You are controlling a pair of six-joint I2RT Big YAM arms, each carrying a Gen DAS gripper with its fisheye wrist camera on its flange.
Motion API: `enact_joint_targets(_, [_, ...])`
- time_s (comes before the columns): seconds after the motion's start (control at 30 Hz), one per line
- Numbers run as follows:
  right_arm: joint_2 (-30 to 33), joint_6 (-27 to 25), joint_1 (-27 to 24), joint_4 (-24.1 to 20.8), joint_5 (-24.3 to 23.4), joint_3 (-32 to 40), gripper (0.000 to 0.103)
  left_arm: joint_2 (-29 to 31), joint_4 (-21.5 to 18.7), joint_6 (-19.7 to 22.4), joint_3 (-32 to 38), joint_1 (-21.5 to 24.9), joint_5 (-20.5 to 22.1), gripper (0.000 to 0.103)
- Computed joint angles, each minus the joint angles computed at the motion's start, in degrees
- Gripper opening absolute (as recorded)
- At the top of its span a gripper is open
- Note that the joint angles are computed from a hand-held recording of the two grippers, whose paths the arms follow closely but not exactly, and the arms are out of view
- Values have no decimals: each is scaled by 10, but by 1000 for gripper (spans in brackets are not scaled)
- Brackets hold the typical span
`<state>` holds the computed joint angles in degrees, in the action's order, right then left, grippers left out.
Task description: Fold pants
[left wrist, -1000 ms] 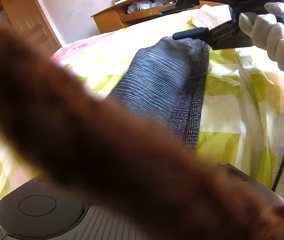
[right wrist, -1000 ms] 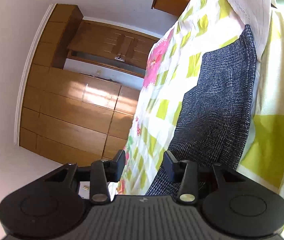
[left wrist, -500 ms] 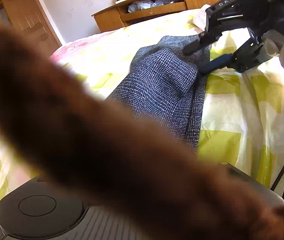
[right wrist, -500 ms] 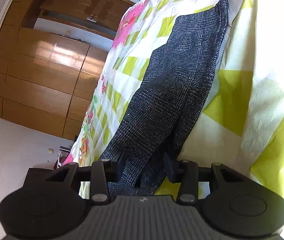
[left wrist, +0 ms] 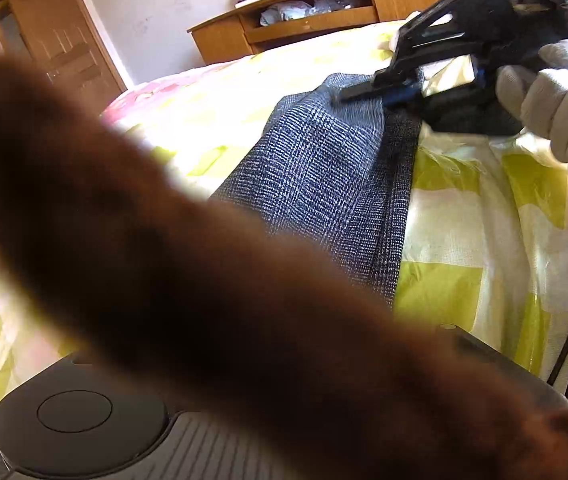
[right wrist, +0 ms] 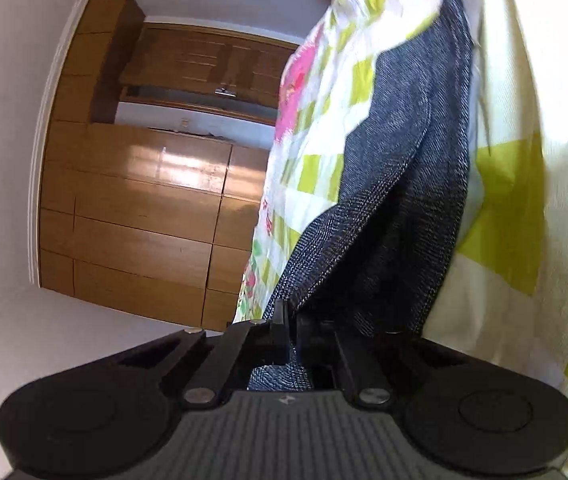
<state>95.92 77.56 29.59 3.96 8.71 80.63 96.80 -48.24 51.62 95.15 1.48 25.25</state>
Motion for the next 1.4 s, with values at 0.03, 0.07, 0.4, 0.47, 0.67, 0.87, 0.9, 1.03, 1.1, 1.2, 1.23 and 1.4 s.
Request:
enact_joint_targets(0.03, [7,-10,-1,-19,4,15,24,0,-1,1,0,0,1,56])
enact_joint_targets(0.07, [16,-12,-2,-44,10,31,24,0,-1,2,0,0,2,56])
enact_joint_targets(0.4, [51,80,-42,-58,56,64,43,0,-1,8,0,-4,-7,57])
enact_joint_targets(0.47, [58,95,-58,-71,32,80,32,0,-3,10,2,-3,-7,57])
enact_joint_targets(0.67, [42,-84,-60,-109,77,137,22,6,-8,19,16,-8,-7,57])
enact_joint_targets(0.87, [12,-97,-50,-194,127,91,25,3,10,18,6,-15,-5,59])
enact_joint_targets(0.9, [16,-64,-54,-209,100,87,25,3,13,22,0,-18,-11,59])
enact_joint_targets(1.03, [19,-61,-56,-201,89,84,36,4,13,21,-1,-17,-12,60])
enact_joint_targets(1.1, [23,-70,-62,-199,71,93,49,7,6,26,5,-16,-14,60])
enact_joint_targets(1.2, [46,-55,-73,-288,58,154,41,7,4,36,7,-15,-14,60])
enact_joint_targets(1.23, [52,-57,-76,-303,57,171,23,7,2,36,7,-16,-15,60])
enact_joint_targets(1.4, [22,-202,-56,-154,79,160,22,3,10,31,6,-15,-13,62])
